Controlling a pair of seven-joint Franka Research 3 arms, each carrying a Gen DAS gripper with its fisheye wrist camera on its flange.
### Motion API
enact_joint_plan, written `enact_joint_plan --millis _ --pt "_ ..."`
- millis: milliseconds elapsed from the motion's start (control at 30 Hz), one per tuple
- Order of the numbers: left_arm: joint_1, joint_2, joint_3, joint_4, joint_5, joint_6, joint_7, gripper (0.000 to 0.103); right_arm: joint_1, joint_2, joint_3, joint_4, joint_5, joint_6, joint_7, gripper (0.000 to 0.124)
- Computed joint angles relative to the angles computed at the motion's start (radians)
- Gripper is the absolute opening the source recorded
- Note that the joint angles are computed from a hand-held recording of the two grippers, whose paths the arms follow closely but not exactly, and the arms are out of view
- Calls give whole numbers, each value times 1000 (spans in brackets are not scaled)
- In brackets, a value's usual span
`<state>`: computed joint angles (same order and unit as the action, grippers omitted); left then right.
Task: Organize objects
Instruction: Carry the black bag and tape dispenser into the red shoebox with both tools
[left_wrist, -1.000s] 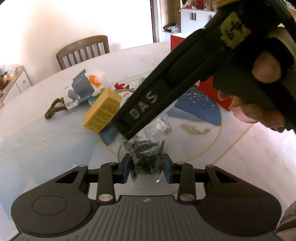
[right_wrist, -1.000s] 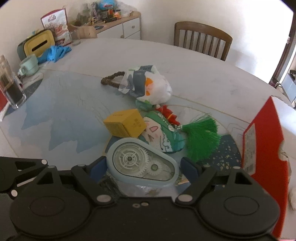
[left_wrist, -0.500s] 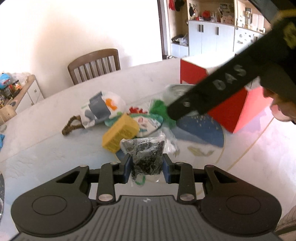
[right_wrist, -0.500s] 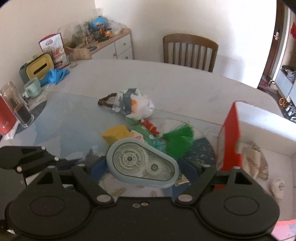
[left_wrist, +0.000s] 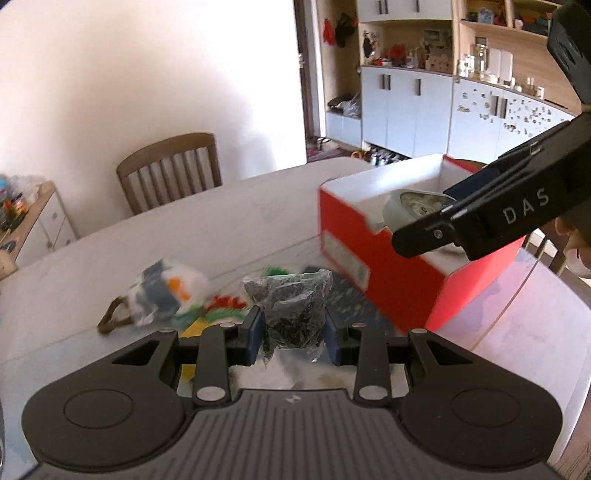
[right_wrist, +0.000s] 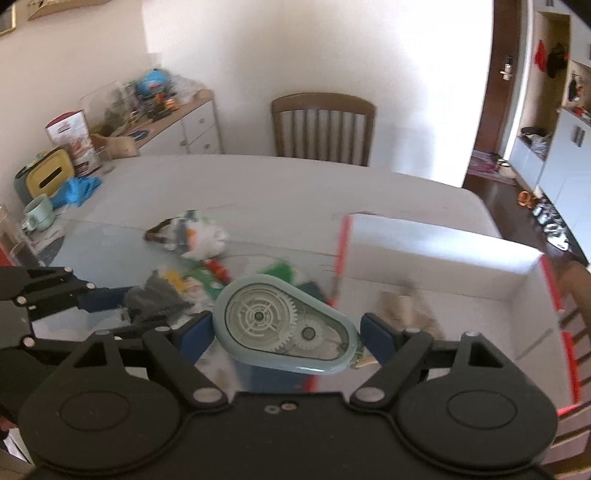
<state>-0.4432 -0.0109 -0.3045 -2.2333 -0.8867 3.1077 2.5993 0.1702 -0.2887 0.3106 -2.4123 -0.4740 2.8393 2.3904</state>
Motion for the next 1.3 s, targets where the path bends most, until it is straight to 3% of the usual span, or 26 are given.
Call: enact_joint_plan --millis 133,267,433,600,733,800,900,1300 --pt "-11 25 -26 20 123 21 -108 34 -17 -62 -29 -59 19 8 -33 85" --pt "-13 60 -35 40 381 27 -349 34 -49 -106 -44 -108 61 20 -84 85" --pt "-59 109 13 95 704 0 -660 34 -90 -144 -77 -156 139 38 -177 85" --pt "-100 170 44 181 903 -47 -857 34 -120 -130 -119 -166 230 57 -275 85" --pt "-93 240 12 283 985 -108 -908 34 -137 -114 -146 -168 291 70 -348 85" --pt "-66 283 -35 348 988 -173 -898 34 -138 -94 -160 -162 326 77 -379 85" --pt "-67 349 -58 440 1037 -249 -925 34 -132 -54 -180 -139 371 79 -434 85" --pt "-168 587 -41 797 1131 -568 -1005 34 -98 149 -225 5 404 10 -494 85"
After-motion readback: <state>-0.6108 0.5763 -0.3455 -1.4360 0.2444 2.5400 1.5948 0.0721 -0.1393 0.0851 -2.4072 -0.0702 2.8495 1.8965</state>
